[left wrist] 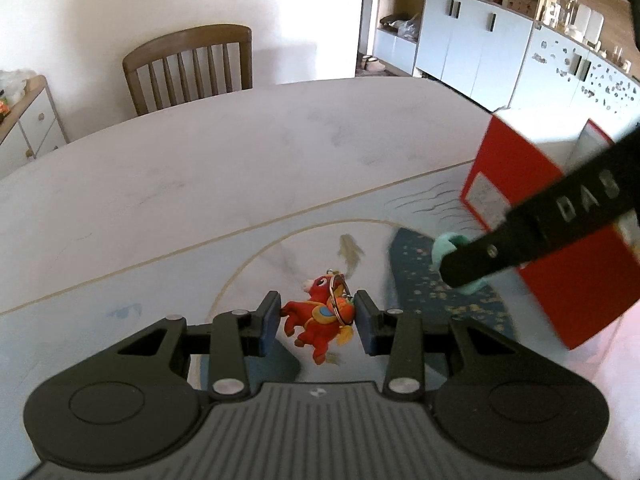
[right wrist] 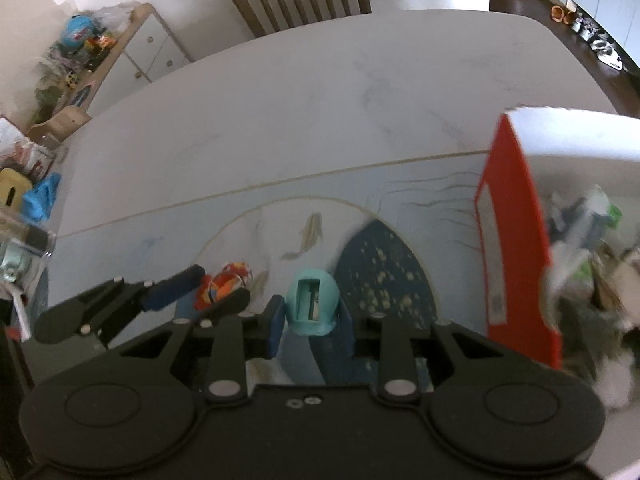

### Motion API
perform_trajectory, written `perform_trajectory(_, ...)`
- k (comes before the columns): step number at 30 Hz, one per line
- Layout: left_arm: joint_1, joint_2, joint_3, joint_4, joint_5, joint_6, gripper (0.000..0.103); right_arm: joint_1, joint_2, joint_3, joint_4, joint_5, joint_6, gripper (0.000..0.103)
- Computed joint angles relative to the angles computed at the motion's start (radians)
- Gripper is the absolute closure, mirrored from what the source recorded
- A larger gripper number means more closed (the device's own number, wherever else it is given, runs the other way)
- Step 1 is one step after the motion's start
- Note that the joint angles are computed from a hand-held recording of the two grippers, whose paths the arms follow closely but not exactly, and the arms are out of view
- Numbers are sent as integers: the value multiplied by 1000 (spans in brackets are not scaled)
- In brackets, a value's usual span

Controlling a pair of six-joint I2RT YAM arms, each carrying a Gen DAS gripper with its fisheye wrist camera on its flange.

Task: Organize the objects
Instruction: 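Close right tool on teal sharpener while left tool grasps red plush keychain toy, then carry red plush toy with left tool while right tool carries teal sharpener into box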

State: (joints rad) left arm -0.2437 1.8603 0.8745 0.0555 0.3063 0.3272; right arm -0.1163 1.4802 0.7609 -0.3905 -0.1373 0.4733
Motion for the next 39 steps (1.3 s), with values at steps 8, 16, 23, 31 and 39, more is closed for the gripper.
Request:
perform_trajectory(8, -36, -201, -84, -97, 4, -25, 64, -28, -242, -106, -88, -11, -44, 75)
perform_trajectory(16, -123, -357, -119, -205, -54, -84, 64, -120, -440, -151, -228, -65, -153, 75)
perform_trajectory(23, -237, -444, -106, -275, -115, -156, 64, -307, -558, -158, -343, -147, -334, 75)
perform_trajectory(31, -417, -445, -66, -280, -211, -263, 64, -653, -575, -143, -451, -301, -639, 75)
perform_trajectory(39, -588, -365, 3, -263, -312, -363, 64, -1007, -440, -91, -519, -414, -978, 75)
